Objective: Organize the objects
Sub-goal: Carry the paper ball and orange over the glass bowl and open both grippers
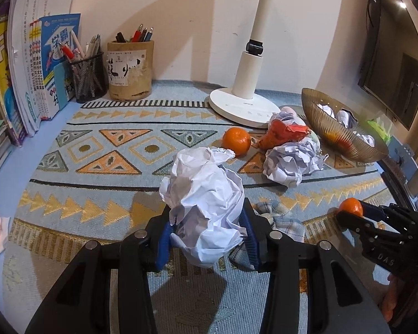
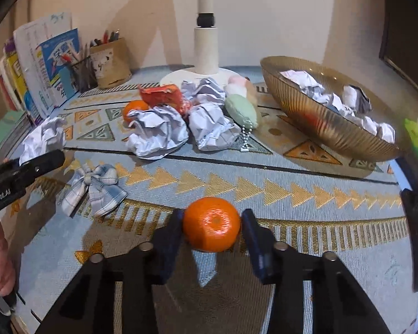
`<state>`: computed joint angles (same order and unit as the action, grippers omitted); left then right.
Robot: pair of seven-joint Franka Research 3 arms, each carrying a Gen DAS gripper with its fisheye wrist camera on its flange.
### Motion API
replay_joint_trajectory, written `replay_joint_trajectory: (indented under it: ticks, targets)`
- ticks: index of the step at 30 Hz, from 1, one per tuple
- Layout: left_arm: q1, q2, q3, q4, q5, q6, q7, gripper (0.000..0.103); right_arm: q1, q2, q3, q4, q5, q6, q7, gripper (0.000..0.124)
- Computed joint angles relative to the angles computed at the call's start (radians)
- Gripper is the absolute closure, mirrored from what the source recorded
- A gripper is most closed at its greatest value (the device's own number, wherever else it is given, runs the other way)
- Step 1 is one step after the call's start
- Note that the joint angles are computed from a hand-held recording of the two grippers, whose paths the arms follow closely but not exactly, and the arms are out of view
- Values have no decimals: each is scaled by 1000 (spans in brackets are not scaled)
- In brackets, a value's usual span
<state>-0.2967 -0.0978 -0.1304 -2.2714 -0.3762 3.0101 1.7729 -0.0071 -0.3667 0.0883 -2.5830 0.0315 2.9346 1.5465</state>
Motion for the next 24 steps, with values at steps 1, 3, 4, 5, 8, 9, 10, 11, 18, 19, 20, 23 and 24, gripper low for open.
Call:
replay_joint_trajectory:
  ticks: [1, 3, 4, 5, 8, 9, 10, 11, 18, 19, 20, 23, 24]
  targets:
    - [3, -2, -4, 1, 14, -5, -7, 63, 7, -1, -9, -1, 9, 4, -5, 84]
    - [-6, -13, -6, 14, 17, -27, 5, 63, 39, -14, -45, -14, 53, 27, -31, 84]
    - [-16, -18, -3, 23, 2, -34, 20, 63, 57, -28, -65, -27, 82, 45, -47, 84]
    - [-39, -22, 7, 42, -47, -50, 64, 63, 72, -36, -82, -33, 106, 52, -64, 84]
    - [-72, -5, 2, 141, -131, -111, 153, 63, 101, -73, -129, -43, 182, 52, -125, 84]
    - [-76, 12, -8, 186, -148, -133, 172, 63, 49, -90, -98, -45, 163, 56, -112, 84]
    - [-77, 39, -21, 242, -168, -160, 192, 63, 19, -104, -85, -43, 154, 63, -104, 84]
    - [-72, 65, -38, 290, -174, -182, 197, 63, 13, -122, -107, -30, 164, 67, -121, 84]
    - [-35, 383, -160, 787, -146, -468, 84, 63, -56, -72, -179, 138, 215, 76, -136, 84]
    - [-43, 422, -169, 837, -111, -476, 61, 63, -16, -44, -230, 178, 262, 63, -162, 84]
    - [-58, 462, -170, 890, -59, -487, 33, 63, -2, -24, -252, 203, 291, 54, -179, 84]
    - [-110, 575, -161, 1028, 92, -516, -66, 63, -8, 70, -277, 306, 365, 13, -182, 84]
    - [-127, 606, -155, 1058, 138, -511, -90, 63, -3, 102, -290, 338, 404, -7, -185, 84]
